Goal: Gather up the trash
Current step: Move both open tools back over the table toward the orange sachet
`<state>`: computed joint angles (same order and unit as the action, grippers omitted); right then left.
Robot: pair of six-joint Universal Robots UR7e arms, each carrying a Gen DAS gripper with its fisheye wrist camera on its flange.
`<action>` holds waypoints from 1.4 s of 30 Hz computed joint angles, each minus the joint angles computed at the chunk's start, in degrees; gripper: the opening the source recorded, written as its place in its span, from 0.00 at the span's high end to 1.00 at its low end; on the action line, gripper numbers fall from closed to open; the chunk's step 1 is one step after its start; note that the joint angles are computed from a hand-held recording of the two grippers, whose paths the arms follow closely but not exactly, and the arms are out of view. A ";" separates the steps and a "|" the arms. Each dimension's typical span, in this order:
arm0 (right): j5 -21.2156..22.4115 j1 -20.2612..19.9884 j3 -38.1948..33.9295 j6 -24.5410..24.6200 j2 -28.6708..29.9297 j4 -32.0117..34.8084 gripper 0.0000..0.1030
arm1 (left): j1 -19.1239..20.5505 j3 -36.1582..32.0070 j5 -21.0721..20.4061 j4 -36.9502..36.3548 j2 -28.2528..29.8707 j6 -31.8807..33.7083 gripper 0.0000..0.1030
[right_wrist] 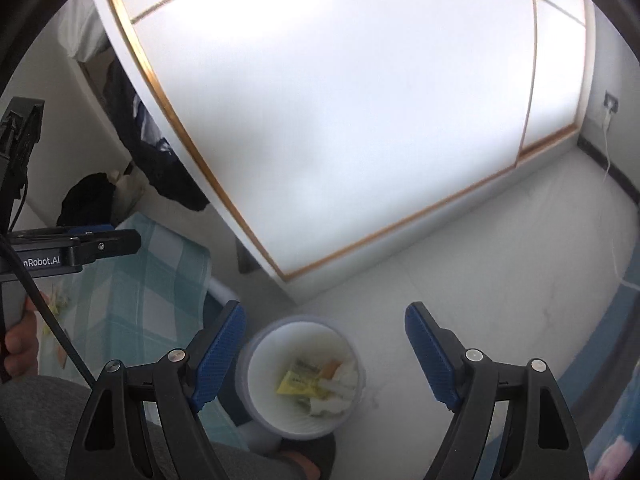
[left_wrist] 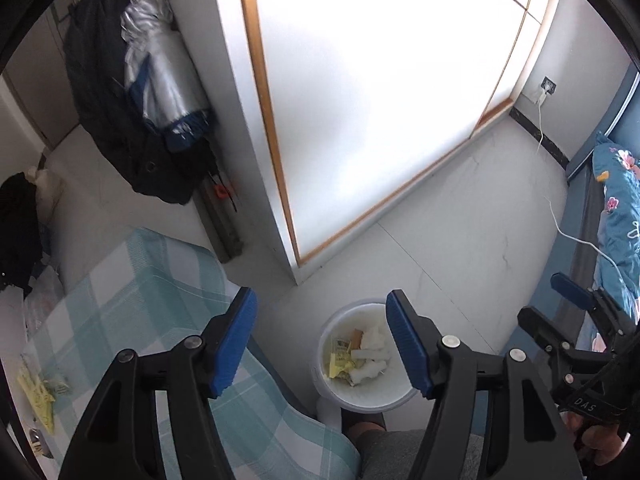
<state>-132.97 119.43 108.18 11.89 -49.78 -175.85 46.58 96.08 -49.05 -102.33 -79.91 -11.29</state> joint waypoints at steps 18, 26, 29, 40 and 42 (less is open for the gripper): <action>2.01 14.94 -19.12 -20.52 10.71 -13.14 0.06 | -3.06 1.84 17.22 -7.83 -17.43 -3.78 0.12; 10.62 17.24 -28.25 -22.66 18.61 -8.65 0.05 | -1.39 2.82 23.79 -5.84 -23.78 -8.76 0.11; 13.60 17.60 -31.65 -22.67 21.46 -6.54 0.05 | 0.24 3.43 25.17 -7.58 -25.16 -9.20 0.11; 22.35 18.29 -45.54 -26.21 31.52 2.52 0.00 | 8.38 4.95 21.04 -16.87 -28.03 -2.82 0.11; 23.17 18.27 -48.02 -26.43 33.19 4.02 0.00 | 9.83 4.69 19.42 -16.39 -28.82 -2.79 0.11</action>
<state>-109.80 137.70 60.16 -14.55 -16.59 -171.83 56.41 100.77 -29.63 -118.72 -108.73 -14.08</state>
